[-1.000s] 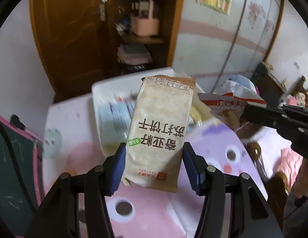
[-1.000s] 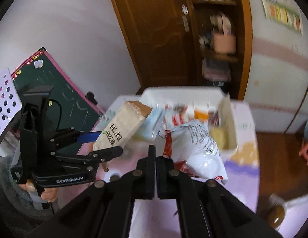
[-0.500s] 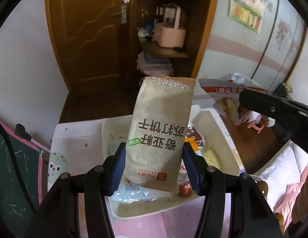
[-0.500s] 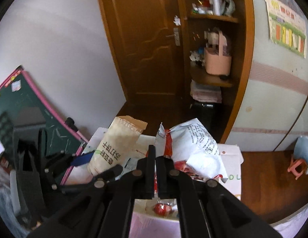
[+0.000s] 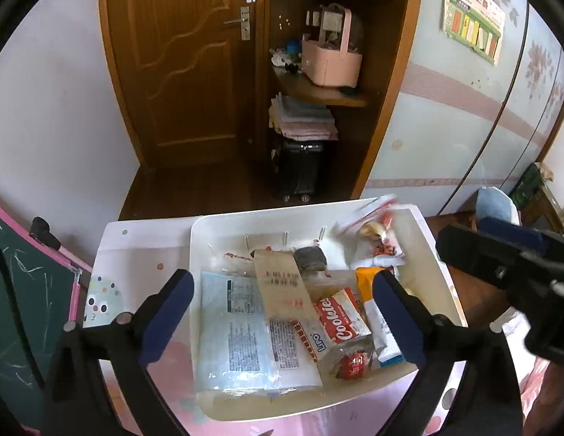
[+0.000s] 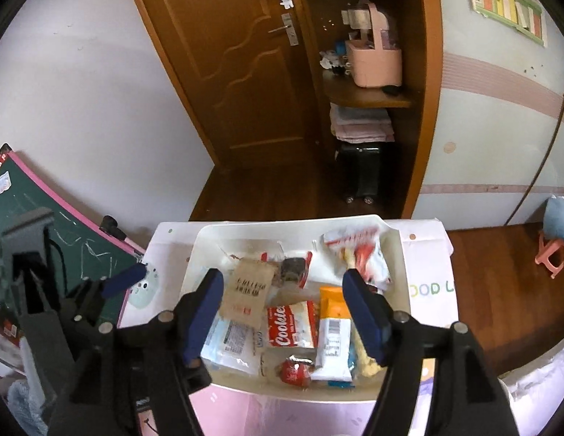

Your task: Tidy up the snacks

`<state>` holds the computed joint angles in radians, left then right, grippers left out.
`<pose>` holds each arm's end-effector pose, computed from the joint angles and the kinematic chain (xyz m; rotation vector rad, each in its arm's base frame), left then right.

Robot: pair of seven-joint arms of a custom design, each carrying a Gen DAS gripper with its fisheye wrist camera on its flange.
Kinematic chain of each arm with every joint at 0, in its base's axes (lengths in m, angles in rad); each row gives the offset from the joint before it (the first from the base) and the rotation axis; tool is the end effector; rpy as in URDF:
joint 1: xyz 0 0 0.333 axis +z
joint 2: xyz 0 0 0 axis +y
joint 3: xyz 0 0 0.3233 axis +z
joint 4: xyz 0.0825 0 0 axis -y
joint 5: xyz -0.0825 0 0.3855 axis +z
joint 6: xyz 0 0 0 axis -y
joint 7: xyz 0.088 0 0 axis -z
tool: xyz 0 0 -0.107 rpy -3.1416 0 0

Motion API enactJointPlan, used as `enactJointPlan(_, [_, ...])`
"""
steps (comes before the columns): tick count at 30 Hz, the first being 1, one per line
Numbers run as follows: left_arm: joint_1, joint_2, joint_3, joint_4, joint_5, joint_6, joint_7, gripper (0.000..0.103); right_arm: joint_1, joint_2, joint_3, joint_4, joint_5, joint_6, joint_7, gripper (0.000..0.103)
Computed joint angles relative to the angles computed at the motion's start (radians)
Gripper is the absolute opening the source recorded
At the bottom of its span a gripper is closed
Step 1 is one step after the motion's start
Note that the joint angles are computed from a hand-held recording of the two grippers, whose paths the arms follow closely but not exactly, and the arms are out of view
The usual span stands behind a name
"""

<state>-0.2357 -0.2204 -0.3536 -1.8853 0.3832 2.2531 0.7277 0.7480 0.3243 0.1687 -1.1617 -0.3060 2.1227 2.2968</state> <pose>0.4419 -0.3084 0.6669 -1.8976 1.7465 -0.7128 0.4513 0.5243 0.6981 -1.9505 1.5330 -0.2983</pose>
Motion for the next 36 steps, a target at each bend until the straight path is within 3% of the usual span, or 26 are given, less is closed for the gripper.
enactJointPlan(12, [0.005,-0.136,-0.026,-0.051,-0.069,-0.058,-0.005,0.1,0.019,-0.133,0.028,-0.144,-0.093,0.008,0.096,0.069])
enactJointPlan(19, [0.013,-0.269,-0.07,-0.094,-0.104,-0.163,-0.022,0.1,0.032,-0.238,0.077,-0.234,-0.154,0.004,0.161,0.069])
enactJointPlan(24, [0.005,-0.398,-0.087,-0.151,-0.168,-0.212,-0.012,0.1,0.047,-0.323,0.131,-0.301,-0.24,-0.004,0.229,0.07])
enactJointPlan(28, [-0.006,-0.521,-0.111,-0.19,-0.23,-0.298,-0.024,0.1,0.065,-0.393,0.185,-0.38,-0.326,-0.029,0.289,0.076])
enactJointPlan(33, [-0.024,-0.681,-0.136,-0.257,-0.306,-0.386,-0.033,0.1,0.069,-0.477,0.254,-0.484,-0.336,-0.093,0.427,0.079])
enactJointPlan(36, [-0.02,-0.765,-0.162,-0.286,-0.333,-0.432,-0.043,0.1,0.071,-0.536,0.282,-0.567,-0.31,-0.079,0.488,0.079])
